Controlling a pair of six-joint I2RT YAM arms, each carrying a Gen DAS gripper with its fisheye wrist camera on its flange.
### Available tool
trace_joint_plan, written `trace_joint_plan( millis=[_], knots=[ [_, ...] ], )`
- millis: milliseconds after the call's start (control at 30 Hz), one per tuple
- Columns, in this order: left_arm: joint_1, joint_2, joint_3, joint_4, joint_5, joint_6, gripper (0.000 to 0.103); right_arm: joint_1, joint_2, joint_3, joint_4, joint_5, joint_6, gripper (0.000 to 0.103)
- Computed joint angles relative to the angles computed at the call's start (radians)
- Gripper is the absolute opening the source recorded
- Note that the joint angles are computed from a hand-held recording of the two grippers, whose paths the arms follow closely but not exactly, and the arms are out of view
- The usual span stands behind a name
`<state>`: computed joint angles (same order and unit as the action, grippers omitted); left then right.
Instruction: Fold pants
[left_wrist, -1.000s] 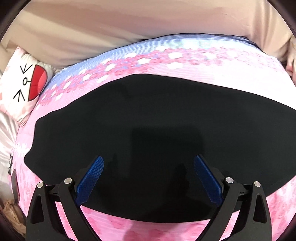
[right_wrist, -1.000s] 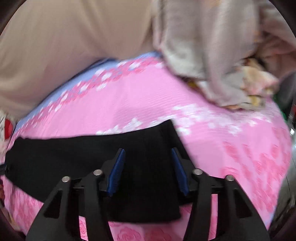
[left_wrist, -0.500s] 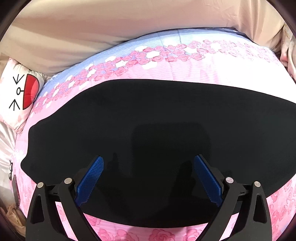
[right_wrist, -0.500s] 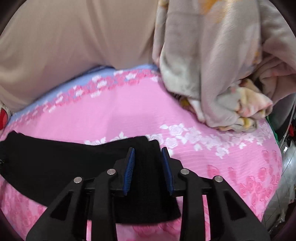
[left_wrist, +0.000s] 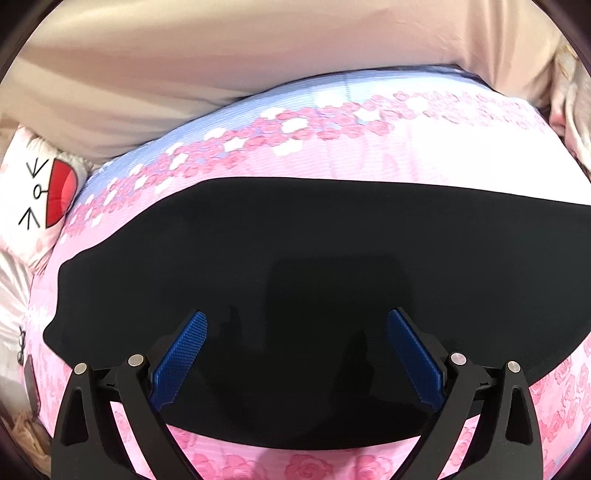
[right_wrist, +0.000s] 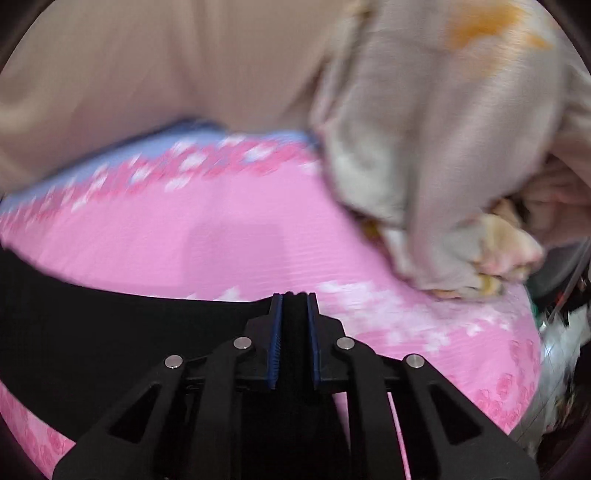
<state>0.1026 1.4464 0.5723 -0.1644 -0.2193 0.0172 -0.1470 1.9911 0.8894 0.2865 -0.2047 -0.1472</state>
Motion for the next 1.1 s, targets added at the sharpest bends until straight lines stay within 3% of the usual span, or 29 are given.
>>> trace_joint_plan(
  millis=[67, 167, 300, 333, 400, 433, 500, 567, 633, 767, 933, 1000, 1100],
  knots=[
    [0.016, 0.014, 0.004, 0.007, 0.002, 0.009, 0.097, -0.022, -0.004, -0.013, 0.007, -0.055, 0.002, 0.022],
    [0.039, 0.025, 0.006, 0.014, 0.014, 0.015, 0.097, -0.059, -0.195, -0.189, 0.094, -0.079, 0.036, 0.025],
    [0.047, 0.027, -0.007, 0.027, 0.041, 0.027, 0.097, -0.11, -0.283, -0.287, 0.05, -0.232, 0.037, 0.025],
    [0.044, 0.036, -0.008, 0.031, 0.042, 0.027, 0.097, -0.103, -0.244, -0.271, 0.026, -0.226, 0.014, 0.022],
    [0.03, 0.057, -0.007, 0.039, 0.043, 0.025, 0.097, -0.07, -0.157, -0.238, 0.021, -0.089, -0.021, 0.015],
    [0.023, 0.056, -0.012, 0.042, 0.047, 0.026, 0.097, -0.108, -0.175, -0.248, 0.033, -0.131, 0.008, 0.014],
    [0.016, 0.024, -0.036, 0.049, 0.047, 0.031, 0.097, -0.139, -0.272, -0.302, 0.053, -0.052, 0.078, 0.02],
    [0.028, -0.038, -0.073, 0.057, 0.056, 0.049, 0.097, -0.209, -0.365, -0.363, 0.048, -0.14, 0.11, 0.024],
    [0.056, -0.088, -0.102, 0.06, 0.073, 0.074, 0.097, -0.266, -0.417, -0.431, 0.038, -0.239, 0.143, 0.043],
    [0.104, -0.079, -0.104, 0.048, 0.117, 0.089, 0.097, -0.197, -0.385, -0.499, 0.114, -0.224, 0.162, 0.044],
    [0.113, -0.128, -0.129, 0.035, 0.154, 0.111, 0.097, -0.057, -0.26, -0.456, 0.205, -0.066, 0.206, 0.039],
    [0.137, -0.171, -0.143, 0.022, 0.168, 0.133, 0.097, -0.032, -0.252, -0.428, 0.178, 0.0, 0.223, 0.012],
    [0.186, -0.198, -0.147, 0.01, 0.182, 0.161, 0.097, -0.063, -0.303, -0.448, 0.188, 0.061, 0.238, 0.008]
  ],
)
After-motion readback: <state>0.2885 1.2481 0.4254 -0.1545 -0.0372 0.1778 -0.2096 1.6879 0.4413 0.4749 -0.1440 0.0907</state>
